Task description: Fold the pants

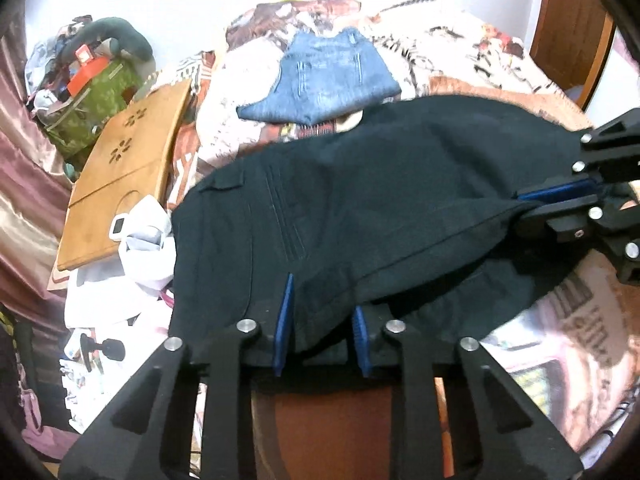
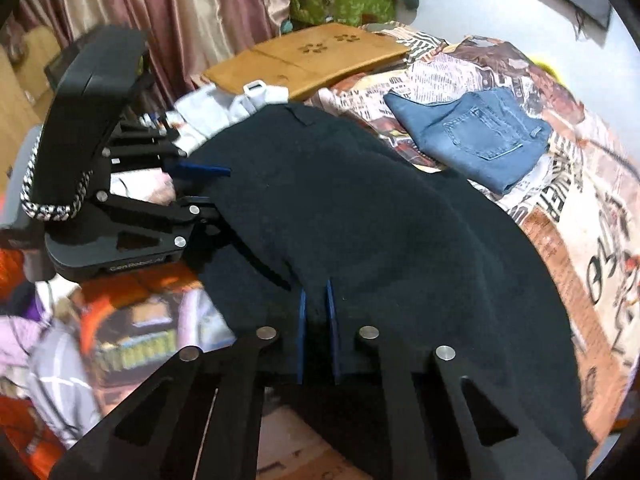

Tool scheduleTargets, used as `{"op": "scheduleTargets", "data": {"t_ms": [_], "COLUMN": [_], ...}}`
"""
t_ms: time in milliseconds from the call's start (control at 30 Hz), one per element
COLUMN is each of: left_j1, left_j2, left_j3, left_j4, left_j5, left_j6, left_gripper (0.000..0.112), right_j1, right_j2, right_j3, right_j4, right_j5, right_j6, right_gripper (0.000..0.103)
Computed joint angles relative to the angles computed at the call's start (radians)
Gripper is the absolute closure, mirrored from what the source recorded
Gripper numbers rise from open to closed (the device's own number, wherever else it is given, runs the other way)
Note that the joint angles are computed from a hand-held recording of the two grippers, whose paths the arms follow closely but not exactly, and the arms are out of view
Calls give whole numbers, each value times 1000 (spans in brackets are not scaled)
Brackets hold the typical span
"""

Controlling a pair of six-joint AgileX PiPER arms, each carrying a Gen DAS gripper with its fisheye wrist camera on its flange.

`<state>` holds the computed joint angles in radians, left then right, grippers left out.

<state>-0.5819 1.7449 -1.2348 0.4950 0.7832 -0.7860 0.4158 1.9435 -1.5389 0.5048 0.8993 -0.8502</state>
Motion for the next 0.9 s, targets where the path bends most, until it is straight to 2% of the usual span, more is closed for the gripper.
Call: {"op": "scheduleTargets", "data": {"t_ms": [167, 300, 400, 467, 533, 600, 667, 733, 900], "left_j1": [-31, -13, -15, -33, -32, -15, 19, 38, 47], "left_j2": [-48, -25, 1, 2, -4, -29, -71, -94, -116], "left_j3": [34, 61, 65, 60, 48, 48, 63, 59, -2], "left_j4": [10, -93, -131, -93, -85, -101, -149, -174, -144], "left_j5": [14, -11, -6, 21, 56, 70, 50, 52, 73], "left_j6": [-13, 37, 41, -6, -26, -47, -43, -45, -77], "left_gripper": [87, 86, 82, 75, 53, 41, 39, 37, 29], "right_j1": [-10, -8, -9, -26, -54, -93, -138, -200, -373], "right_j2": [-23, -17, -21, -25, -40, -64, -94, -123, -197], "right_j3": [19, 53, 94, 89, 90, 107, 129, 153, 234], "right_j4": [47, 39, 46, 57, 79, 117, 148, 184, 239], "right_j5": [32, 31, 3, 21, 47, 54, 50, 41, -26], "right_j6": [-24, -17, -5, -4, 0, -11, -20, -32, -50], "right_gripper": [96, 95, 90, 87, 78, 71, 66, 65, 64]}}
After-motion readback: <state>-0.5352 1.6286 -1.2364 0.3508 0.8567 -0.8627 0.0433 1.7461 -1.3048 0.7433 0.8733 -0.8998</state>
